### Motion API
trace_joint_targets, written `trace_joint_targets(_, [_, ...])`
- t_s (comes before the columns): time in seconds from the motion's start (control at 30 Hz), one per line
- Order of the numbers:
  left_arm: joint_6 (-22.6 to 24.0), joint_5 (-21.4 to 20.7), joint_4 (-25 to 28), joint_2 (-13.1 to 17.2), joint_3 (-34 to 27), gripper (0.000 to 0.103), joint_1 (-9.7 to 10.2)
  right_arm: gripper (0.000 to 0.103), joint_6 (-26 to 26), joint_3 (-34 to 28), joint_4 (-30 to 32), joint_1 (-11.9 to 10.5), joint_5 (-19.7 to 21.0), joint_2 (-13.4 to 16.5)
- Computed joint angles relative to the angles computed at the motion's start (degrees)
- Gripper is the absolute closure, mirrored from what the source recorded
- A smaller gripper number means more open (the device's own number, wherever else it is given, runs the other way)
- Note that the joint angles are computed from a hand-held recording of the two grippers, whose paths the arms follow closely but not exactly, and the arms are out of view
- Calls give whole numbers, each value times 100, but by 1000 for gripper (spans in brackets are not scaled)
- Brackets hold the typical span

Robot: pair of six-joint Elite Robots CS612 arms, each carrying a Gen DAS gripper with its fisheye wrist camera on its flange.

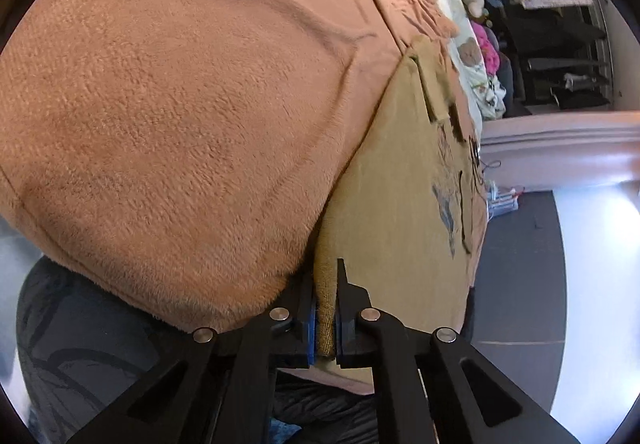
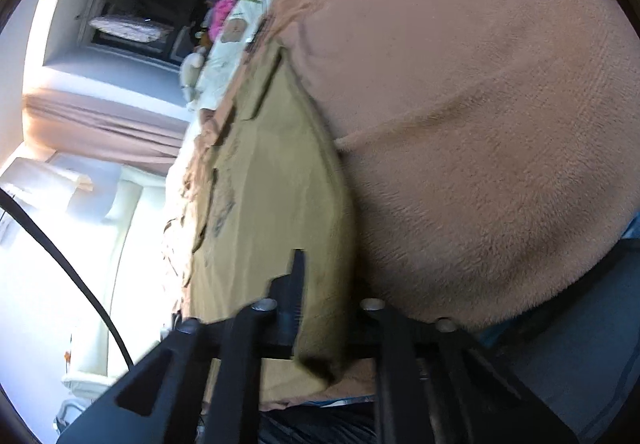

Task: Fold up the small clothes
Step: 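Lift the held hem with both grippers and fold it toward the collar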

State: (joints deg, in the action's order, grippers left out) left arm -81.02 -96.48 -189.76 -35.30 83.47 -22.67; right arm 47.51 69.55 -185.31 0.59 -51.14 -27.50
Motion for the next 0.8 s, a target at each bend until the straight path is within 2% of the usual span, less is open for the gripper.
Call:
trace_joint_targets(0.2, [-55, 309, -532, -114, 229, 99, -34, 103, 297, 125, -244, 22, -162, -160])
trace_joint_targets(0.47, [-4, 441, -1169, -251, 384, 99, -74, 103, 456, 381, -852, 52, 20, -360])
trace_joint_targets(0.8, [242, 888, -1938, -682, 737, 99, -199, 103, 701, 986, -1840, 4, 248, -729])
